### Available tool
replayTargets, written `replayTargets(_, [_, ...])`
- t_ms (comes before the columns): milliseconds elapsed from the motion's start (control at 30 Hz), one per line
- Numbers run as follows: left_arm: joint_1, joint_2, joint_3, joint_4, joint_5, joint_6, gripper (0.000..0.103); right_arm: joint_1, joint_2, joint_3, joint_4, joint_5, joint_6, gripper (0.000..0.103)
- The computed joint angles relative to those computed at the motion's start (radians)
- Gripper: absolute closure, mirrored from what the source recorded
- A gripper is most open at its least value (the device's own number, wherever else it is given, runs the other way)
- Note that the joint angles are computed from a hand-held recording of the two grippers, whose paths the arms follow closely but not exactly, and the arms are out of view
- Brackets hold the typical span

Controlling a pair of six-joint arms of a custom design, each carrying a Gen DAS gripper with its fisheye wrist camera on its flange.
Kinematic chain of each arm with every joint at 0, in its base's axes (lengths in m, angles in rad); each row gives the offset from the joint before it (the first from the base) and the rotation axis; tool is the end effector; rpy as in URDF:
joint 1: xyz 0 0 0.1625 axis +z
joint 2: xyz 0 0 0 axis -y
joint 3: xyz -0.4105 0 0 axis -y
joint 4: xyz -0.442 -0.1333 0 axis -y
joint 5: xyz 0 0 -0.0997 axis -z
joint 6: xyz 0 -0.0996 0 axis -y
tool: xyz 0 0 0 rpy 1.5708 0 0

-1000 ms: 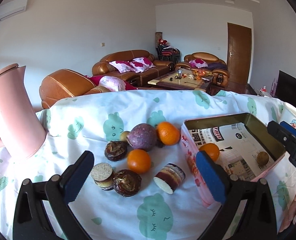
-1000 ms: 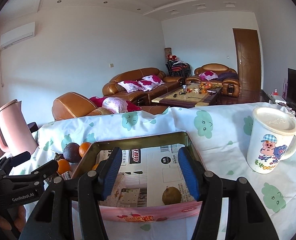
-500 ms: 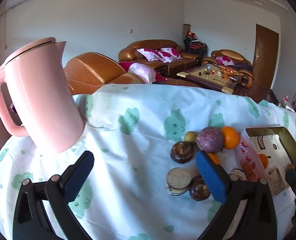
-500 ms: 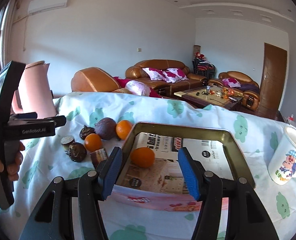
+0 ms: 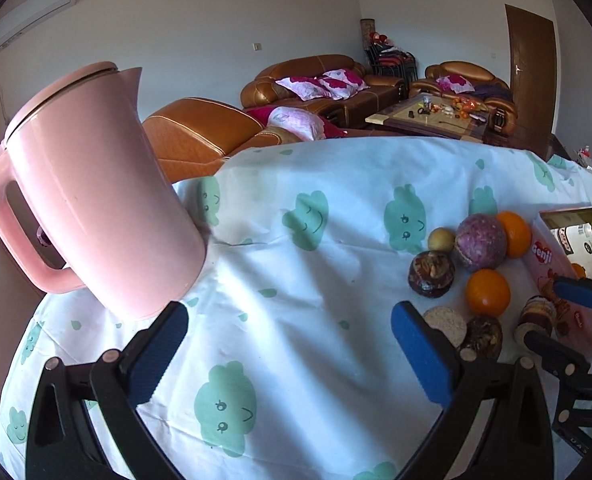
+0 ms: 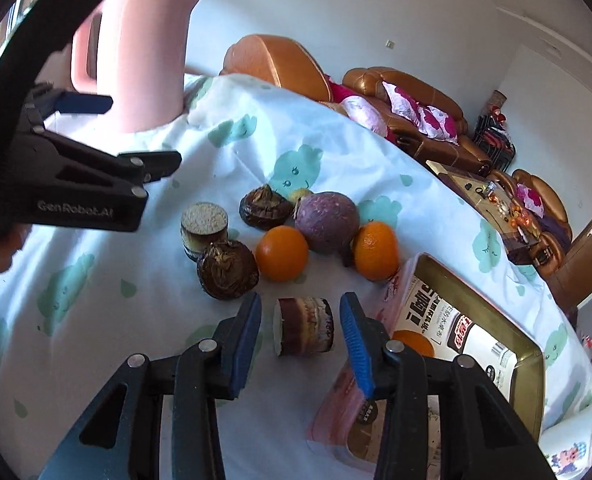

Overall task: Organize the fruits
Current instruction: 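Grasp the cylindrical cake slice with the right tool, then grasp biscuit-topped cake with left tool while right tool lifts the cake slice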

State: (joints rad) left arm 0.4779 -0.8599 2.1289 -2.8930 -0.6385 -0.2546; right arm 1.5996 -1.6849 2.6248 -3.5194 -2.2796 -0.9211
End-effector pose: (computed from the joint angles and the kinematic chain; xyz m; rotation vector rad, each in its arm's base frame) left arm -0.3476 -0.4202 -0.0024 0.9192 2.1396 -0.7794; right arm 0.0780 -0.3290 0.2575 0.5547 -1.9776 0.6808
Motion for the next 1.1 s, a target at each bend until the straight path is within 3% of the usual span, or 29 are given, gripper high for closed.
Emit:
replayTargets(133, [0.013, -0.010, 0.000, 0.001, -0.024, 0.005, 0.000, 0.005, 0.080, -0.044, 0.020, -0.110, -0.029, 0.064])
replayTargets(300, [-0.005, -0.017, 0.014, -0.037, -0.077, 0.075, 0.000, 0.009, 0.058, -0.040, 0.069, -0.118, -0.011, 0.067])
replayTargets(433, [-0.002, -0.018, 0.009, -0.029, -0.139, 0.097, 0.000, 0.007, -0.026, 0.014, 0.013, -0.022, 0.015, 0.067])
replayTargets(533, [0.012, 0.000, -0.008, -0.037, -0.180, 0.055, 0.005, 0.024, -0.069, 0.058, -0.108, 0.039, 0.034, 0.067])
replayTargets(600, [0.032, 0.009, -0.022, -0.041, -0.240, 0.019, 0.009, 0.039, -0.086, 0.080, -0.168, 0.061, 0.053, 0.067])
replayTargets(733, [0.065, 0.037, -0.054, -0.042, -0.362, -0.085, 0.011, 0.016, -0.187, 0.132, -0.179, 0.148, 0.142, 0.067])
replayTargets(800, [0.080, 0.055, -0.074, -0.040, -0.419, -0.134, 0.011, -0.004, -0.178, 0.151, -0.239, 0.180, 0.154, 0.067])
replayTargets(867, [0.082, 0.073, -0.092, -0.002, -0.415, -0.191, 0.018, -0.017, -0.188, 0.163, -0.255, 0.192, 0.162, 0.067])
replayTargets(900, [0.081, 0.080, -0.102, 0.034, -0.400, -0.220, 0.026, -0.026, -0.183, 0.161, -0.255, 0.199, 0.169, 0.067])
replayTargets(1000, [0.055, 0.083, -0.098, 0.072, -0.334, -0.248, 0.038, -0.048, -0.200, 0.164, -0.240, 0.224, 0.192, 0.067])
replayTargets(1100, [0.056, 0.051, -0.074, 0.093, -0.363, -0.280, 0.053, -0.073, -0.249, 0.177, -0.214, 0.245, 0.202, 0.067])
